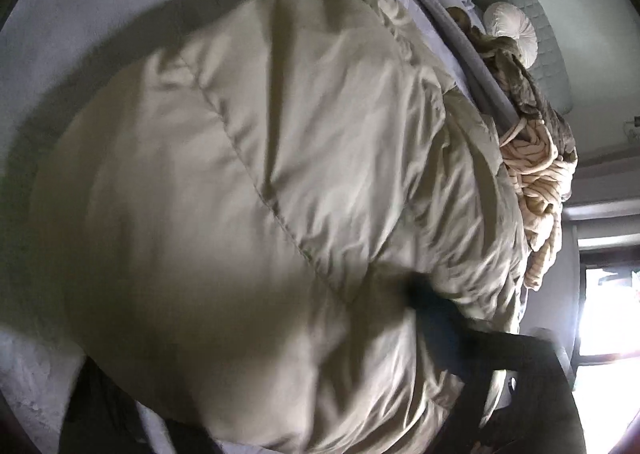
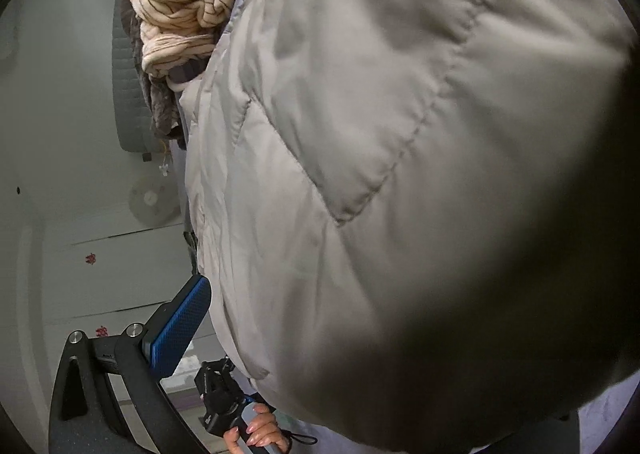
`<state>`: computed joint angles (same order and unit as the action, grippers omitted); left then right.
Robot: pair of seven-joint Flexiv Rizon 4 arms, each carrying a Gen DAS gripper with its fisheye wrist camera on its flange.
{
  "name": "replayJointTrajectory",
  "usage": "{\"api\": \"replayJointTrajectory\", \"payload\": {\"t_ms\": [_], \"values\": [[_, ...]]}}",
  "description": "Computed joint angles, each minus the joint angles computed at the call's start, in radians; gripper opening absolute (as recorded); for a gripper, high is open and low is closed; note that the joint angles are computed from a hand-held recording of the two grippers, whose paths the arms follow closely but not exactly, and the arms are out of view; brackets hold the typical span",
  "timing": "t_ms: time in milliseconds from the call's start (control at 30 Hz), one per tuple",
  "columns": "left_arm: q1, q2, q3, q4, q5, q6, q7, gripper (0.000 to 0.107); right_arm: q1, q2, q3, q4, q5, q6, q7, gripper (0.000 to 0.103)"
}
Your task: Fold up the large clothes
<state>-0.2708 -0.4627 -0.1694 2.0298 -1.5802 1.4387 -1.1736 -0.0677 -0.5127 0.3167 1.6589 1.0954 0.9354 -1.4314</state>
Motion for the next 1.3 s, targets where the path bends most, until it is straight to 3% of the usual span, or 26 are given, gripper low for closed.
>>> {"api": "replayJointTrajectory", "payload": {"t_ms": [33, 100, 133, 167, 267, 367, 633, 833, 1000, 1300], "values": [[0.002, 0.007, -0.006, -0.003, -0.059, -0.010, 0.056, 0.054, -0.003, 0.001, 0.001, 0.001, 0.008, 0.001, 0.000, 0.103], [-0.014, 0.016, 0.011, -0.009, -0.114, -0.019, 0.119, 0.040, -0.008, 0.001, 0.002, 0.001, 0.024, 0.004, 0.007, 0.100], [-0.023, 0.025, 0.023, -0.003, -0.114, -0.018, 0.136, 0.035, -0.008, 0.003, 0.000, 0.004, 0.025, 0.003, 0.011, 0.090], [-0.029, 0.028, 0.031, -0.003, -0.090, -0.014, 0.140, 0.033, -0.001, 0.006, -0.007, 0.008, 0.011, 0.001, 0.031, 0.063], [-0.030, 0.044, 0.047, 0.016, 0.100, 0.018, 0.093, 0.025, -0.002, 0.014, -0.007, 0.020, 0.013, 0.007, 0.036, 0.037], [-0.024, 0.066, 0.069, 0.035, 0.323, 0.038, 0.035, 0.022, 0.004, 0.040, -0.004, 0.036, 0.011, 0.028, 0.017, 0.027], [0.079, 0.190, -0.027, 0.130, 0.359, 0.024, 0.178, 0.021, 0.031, 0.165, -0.018, 0.135, 0.012, 0.040, -0.009, 0.023], [0.055, 0.330, 0.027, 0.263, 0.406, -0.080, 0.168, 0.021, 0.074, 0.300, -0.054, 0.261, -0.005, 0.012, 0.040, 0.023], [0.009, 0.451, 0.085, 0.391, 0.517, -0.122, 0.043, 0.021, 0.100, 0.414, -0.098, 0.361, -0.017, -0.071, 0.062, 0.023], [-0.038, 0.674, 0.153, 0.593, 0.807, -0.226, -0.334, 0.022, 0.131, 0.628, -0.204, 0.530, -0.032, -0.257, 0.081, 0.025]]}}
